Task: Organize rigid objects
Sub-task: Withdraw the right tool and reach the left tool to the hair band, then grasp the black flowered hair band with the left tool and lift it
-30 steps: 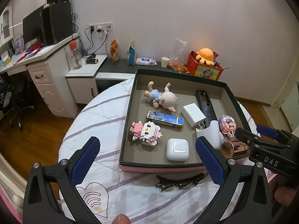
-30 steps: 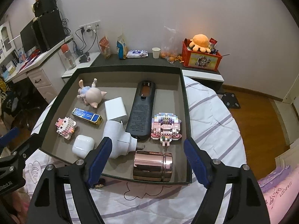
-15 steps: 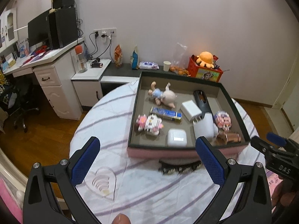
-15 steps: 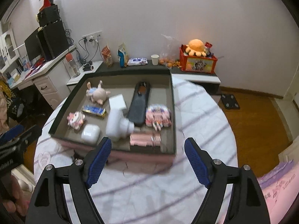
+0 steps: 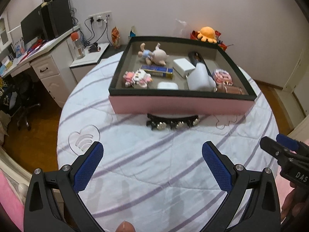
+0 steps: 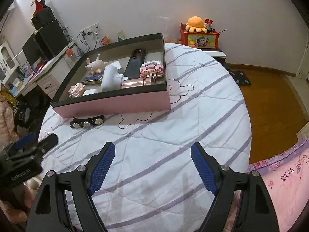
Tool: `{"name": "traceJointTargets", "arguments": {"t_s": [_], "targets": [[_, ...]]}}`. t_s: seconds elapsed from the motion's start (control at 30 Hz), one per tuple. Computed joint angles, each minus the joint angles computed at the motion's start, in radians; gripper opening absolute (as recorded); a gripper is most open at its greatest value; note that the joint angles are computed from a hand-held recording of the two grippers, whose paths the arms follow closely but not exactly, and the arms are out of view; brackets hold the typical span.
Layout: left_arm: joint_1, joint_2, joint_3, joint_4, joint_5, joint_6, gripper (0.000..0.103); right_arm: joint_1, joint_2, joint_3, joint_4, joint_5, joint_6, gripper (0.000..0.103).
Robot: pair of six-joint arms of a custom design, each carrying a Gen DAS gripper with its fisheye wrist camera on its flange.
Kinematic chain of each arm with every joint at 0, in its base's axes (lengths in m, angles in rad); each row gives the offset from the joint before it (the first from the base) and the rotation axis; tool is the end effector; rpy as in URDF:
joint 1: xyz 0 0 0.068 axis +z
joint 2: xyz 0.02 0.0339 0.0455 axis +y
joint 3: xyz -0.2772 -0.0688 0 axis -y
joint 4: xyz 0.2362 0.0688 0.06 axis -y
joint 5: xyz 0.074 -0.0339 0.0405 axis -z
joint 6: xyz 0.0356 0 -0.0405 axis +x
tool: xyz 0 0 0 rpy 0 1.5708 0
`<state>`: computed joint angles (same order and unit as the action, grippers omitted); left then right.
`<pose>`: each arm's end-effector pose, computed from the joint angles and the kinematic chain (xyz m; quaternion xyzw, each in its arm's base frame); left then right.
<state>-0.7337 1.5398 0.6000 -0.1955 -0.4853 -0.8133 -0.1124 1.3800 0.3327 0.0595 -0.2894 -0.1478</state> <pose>0.1921 -0.1509 0.1396 -0.0896 0.9450 0.0213 0.3139 0.1969 -0.0120 0.1208 -0.0582 0.9469 0.1001 0.2999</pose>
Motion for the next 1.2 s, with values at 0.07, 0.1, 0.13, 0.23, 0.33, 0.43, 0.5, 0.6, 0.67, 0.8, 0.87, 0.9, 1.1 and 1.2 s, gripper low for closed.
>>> {"name": "traceJointTargets", "arguments": {"t_s": [0.07, 0.1, 0.13, 0.23, 0.33, 0.43, 0.5, 0.6, 0.67, 0.8, 0.87, 0.9, 1.1, 1.2], "targets": [[-0.002, 0.03, 0.02, -0.003, 0.0, -0.01, 0.103, -0.011, 0.015, 0.005, 0.005, -0.015, -0.013, 0.082], [-0.002, 0.054, 0.038, -0.004, -0.001, -0.011, 0.103, -0.018, 0.025, 0.01, 0.008, -0.025, -0.02, 0.082], [0.004, 0.074, 0.051, 0.001, 0.001, -0.005, 0.103, -0.025, 0.042, 0.021, 0.011, -0.034, -0.028, 0.082], [0.016, 0.141, 0.102, 0.017, 0.011, 0.01, 0.103, -0.033, 0.085, 0.046, 0.023, -0.052, -0.04, 0.082], [0.045, 0.235, 0.168, 0.038, 0.024, 0.034, 0.103, -0.04, 0.145, 0.086, 0.036, -0.066, -0.047, 0.082], [0.087, 0.321, 0.213, 0.068, 0.051, 0.053, 0.103, -0.046, 0.199, 0.119, 0.046, -0.074, -0.054, 0.082], [0.119, 0.382, 0.245, 0.08, 0.076, 0.064, 0.103, -0.046, 0.239, 0.143, 0.052, -0.077, -0.056, 0.082], [0.143, 0.444, 0.273, 0.097, 0.097, 0.075, 0.103, -0.046, 0.289, 0.173, 0.059, -0.078, -0.056, 0.082], [0.147, 0.453, 0.275, 0.123, 0.094, 0.091, 0.103, -0.04, 0.321, 0.19, 0.064, -0.075, -0.052, 0.082], [0.156, 0.474, 0.298, 0.128, 0.089, 0.099, 0.103, -0.021, 0.361, 0.213, 0.07, -0.069, -0.043, 0.082], [0.161, 0.472, 0.292, 0.146, 0.098, 0.103, 0.103, -0.01, 0.361, 0.214, 0.071, -0.065, -0.04, 0.082], [0.165, 0.469, 0.284, 0.158, 0.104, 0.104, 0.103, -0.004, 0.36, 0.212, 0.072, -0.062, -0.037, 0.082], [0.18, 0.428, 0.225, 0.209, 0.132, 0.117, 0.096, 0.004, 0.333, 0.194, 0.071, -0.051, -0.025, 0.082], [0.174, 0.396, 0.19, 0.216, 0.136, 0.112, 0.096, 0.009, 0.301, 0.178, 0.067, -0.046, -0.019, 0.082]]}}
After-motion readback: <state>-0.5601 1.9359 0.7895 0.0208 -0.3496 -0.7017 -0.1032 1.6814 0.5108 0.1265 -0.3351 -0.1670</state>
